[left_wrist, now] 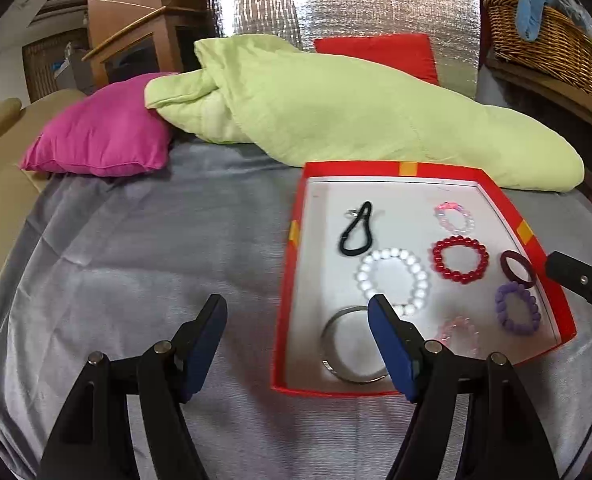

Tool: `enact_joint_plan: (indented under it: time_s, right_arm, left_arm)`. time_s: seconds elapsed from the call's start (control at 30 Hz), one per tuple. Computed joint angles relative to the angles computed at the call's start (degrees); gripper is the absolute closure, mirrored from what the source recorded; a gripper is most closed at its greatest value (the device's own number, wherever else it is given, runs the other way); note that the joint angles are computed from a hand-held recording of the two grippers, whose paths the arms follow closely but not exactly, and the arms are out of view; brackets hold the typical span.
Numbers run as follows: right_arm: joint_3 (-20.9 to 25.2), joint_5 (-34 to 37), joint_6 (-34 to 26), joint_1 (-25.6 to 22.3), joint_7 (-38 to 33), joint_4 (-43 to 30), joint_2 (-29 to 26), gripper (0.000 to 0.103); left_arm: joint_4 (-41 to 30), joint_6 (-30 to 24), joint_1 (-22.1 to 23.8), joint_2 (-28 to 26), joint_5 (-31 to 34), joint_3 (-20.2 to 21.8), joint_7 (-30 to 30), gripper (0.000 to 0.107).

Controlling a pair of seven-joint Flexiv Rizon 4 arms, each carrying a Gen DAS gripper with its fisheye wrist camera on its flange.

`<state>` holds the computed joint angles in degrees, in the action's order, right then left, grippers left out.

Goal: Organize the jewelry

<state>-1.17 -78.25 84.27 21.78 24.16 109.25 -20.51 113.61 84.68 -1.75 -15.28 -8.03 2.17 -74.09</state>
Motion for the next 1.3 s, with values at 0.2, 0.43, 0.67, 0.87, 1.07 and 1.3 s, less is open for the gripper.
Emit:
enact_joint_plan:
  time_s: [0.2, 0.43, 0.67, 0.87, 1.07, 1.3]
  right_arm:
    - [1.41, -1.01, -3.89, 0.88, -1.54, 0.27, 1.63, 0.068]
    - [3.92, -0.31, -9.95, 1.67, -4.21, 2.15, 4.73, 0.068]
    - [7.02, -1.12, -16.22, 2.57, -5.72, 5.04, 8.61, 0.068]
    - [9.97, -0.85, -20.17, 3.11, -5.87, 8.64, 12.44, 0.061]
    - [11.95, -0.11, -23.25, 4.05, -7.01, 9.85, 13.93, 0.052]
    - [11.79, 2.92, -24.42, 5.2, -9.43, 9.28, 12.29, 0.052]
  left_arm:
    - [1.43, 1.13, 1.92, 1.18, -2.48, -1.17, 1.87, 0.033]
    - [1.05, 2.03, -0.74, 1.8, 3.23, 4.25, -2.76, 0.033]
    - [3.23, -0.89, 1.47, 5.42, 4.12, 2.96, -1.31, 0.033]
    - [6.85, -0.69, 2.89, 8.88, 3.1, 1.73, 2.77, 0.033]
    - [10.9, 0.88, 3.58, 11.8, -5.22, 0.13, 7.8, 0.033]
    - [11.9, 3.4, 3.29, 12.68, -4.95, 1.05, 6.04, 0.033]
